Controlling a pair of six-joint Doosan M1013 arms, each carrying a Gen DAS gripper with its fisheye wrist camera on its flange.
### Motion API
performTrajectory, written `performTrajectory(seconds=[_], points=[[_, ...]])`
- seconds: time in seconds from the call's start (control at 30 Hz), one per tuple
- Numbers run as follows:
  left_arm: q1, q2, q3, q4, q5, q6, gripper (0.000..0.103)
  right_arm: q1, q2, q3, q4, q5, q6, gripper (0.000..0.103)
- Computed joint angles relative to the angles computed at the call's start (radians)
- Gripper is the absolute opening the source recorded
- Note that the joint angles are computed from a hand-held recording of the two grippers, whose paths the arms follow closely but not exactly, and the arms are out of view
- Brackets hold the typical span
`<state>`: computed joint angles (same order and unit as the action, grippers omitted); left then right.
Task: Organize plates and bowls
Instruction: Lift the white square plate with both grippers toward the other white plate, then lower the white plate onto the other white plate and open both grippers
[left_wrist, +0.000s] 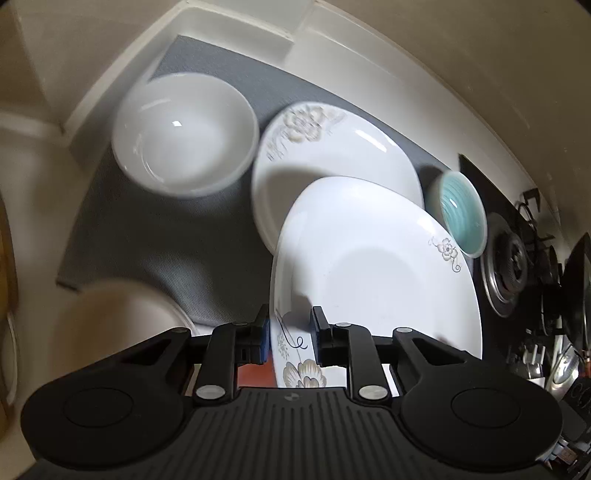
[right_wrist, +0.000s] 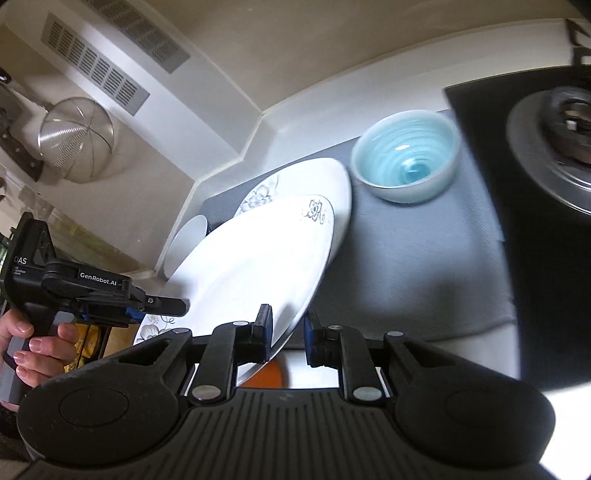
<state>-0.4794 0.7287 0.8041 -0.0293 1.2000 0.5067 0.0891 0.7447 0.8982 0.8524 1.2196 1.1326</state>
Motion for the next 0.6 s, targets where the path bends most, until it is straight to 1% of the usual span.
performTrajectory(seconds=[0.17, 0.3, 0.37, 0.47, 0.6], points=[[0.038, 0.009, 0.014, -0.063, -0.026, 0.07, 0.026, 0.032, 0.022, -0.038, -0.051, -0.04, 0.038, 0.018], [0.056, 0.033, -0.003, -0.085, -0.009, 0.132, 0.029, 0.056, 0.039, -0.069, -0.111, -0.071, 0.087, 0.018], [0.059, 0.043, -0.02, -0.071, 0.005, 0.15, 0.029, 0.065, 0.05, -0.085, -0.137, -0.072, 0.106, 0.018], [0.059, 0.044, -0.021, -0.045, -0.001, 0.15, 0.028, 0.068, 0.067, -0.104, -0.13, -0.074, 0.124, 0.018], [0.059, 0.05, -0.025, -0.056, 0.005, 0.114, 0.028, 0.067, 0.094, -0.138, -0.137, -0.065, 0.127, 0.018]])
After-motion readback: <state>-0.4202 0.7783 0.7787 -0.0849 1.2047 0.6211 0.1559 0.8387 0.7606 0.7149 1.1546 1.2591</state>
